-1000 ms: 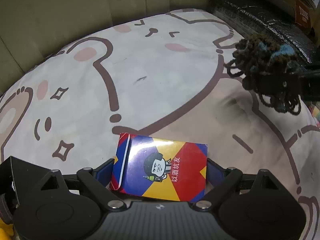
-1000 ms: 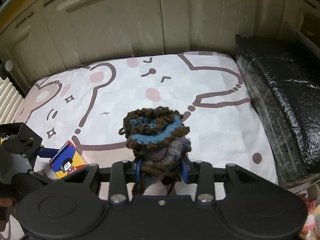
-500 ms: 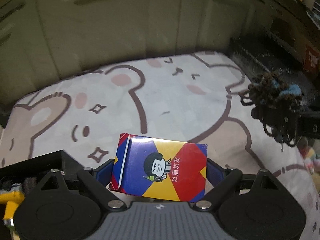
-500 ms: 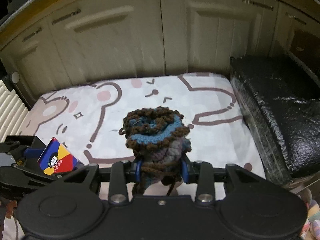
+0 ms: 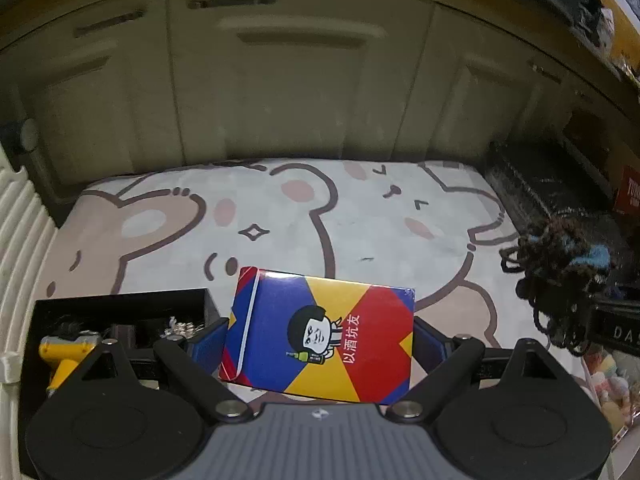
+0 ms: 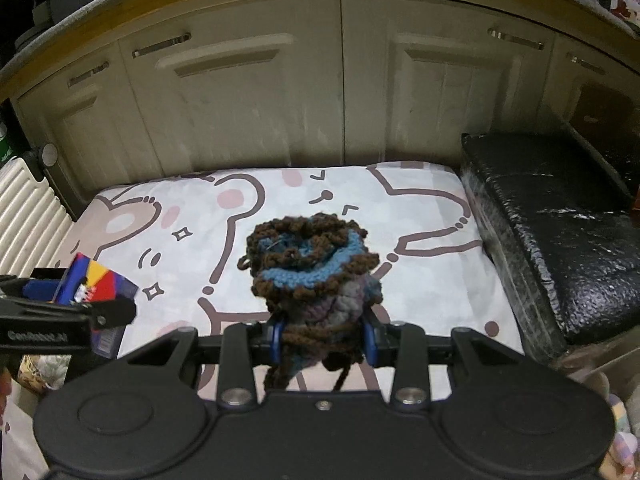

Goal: Organize objects
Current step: 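Carry the card box with the left tool and the hair-tie bundle with the right tool to the box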

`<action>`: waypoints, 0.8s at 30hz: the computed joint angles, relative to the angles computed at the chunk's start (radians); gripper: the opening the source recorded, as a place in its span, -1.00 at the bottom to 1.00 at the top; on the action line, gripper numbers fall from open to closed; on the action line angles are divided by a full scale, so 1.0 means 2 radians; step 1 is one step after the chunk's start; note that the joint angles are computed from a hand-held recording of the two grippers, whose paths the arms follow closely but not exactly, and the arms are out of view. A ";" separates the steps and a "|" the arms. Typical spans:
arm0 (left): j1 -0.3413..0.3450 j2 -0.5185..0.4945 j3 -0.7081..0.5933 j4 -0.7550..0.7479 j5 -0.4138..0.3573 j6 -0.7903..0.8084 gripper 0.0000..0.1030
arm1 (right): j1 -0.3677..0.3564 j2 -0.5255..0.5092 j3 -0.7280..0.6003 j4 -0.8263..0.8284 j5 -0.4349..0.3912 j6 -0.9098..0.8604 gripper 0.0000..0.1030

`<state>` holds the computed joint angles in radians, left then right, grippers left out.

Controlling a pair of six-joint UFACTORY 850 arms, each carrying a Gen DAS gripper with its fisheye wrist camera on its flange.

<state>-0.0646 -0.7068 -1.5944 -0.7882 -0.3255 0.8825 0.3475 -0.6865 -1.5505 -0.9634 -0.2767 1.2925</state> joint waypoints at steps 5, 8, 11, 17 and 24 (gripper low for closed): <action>0.006 0.017 0.020 -0.022 0.004 0.016 0.78 | 0.007 0.012 0.010 -0.011 0.004 0.017 -0.27; 0.010 0.028 0.033 -0.040 0.012 0.027 0.78 | 0.012 0.017 0.011 -0.016 0.003 0.025 -0.27; 0.015 0.037 0.043 -0.041 0.022 0.023 0.78 | 0.018 0.021 0.010 -0.025 -0.001 0.037 -0.27; 0.030 0.050 0.058 -0.045 0.035 0.020 0.78 | 0.032 0.015 -0.009 -0.006 -0.011 0.012 -0.27; 0.055 0.064 0.072 -0.069 0.036 0.032 0.78 | 0.048 -0.005 -0.048 0.056 -0.028 -0.058 -0.27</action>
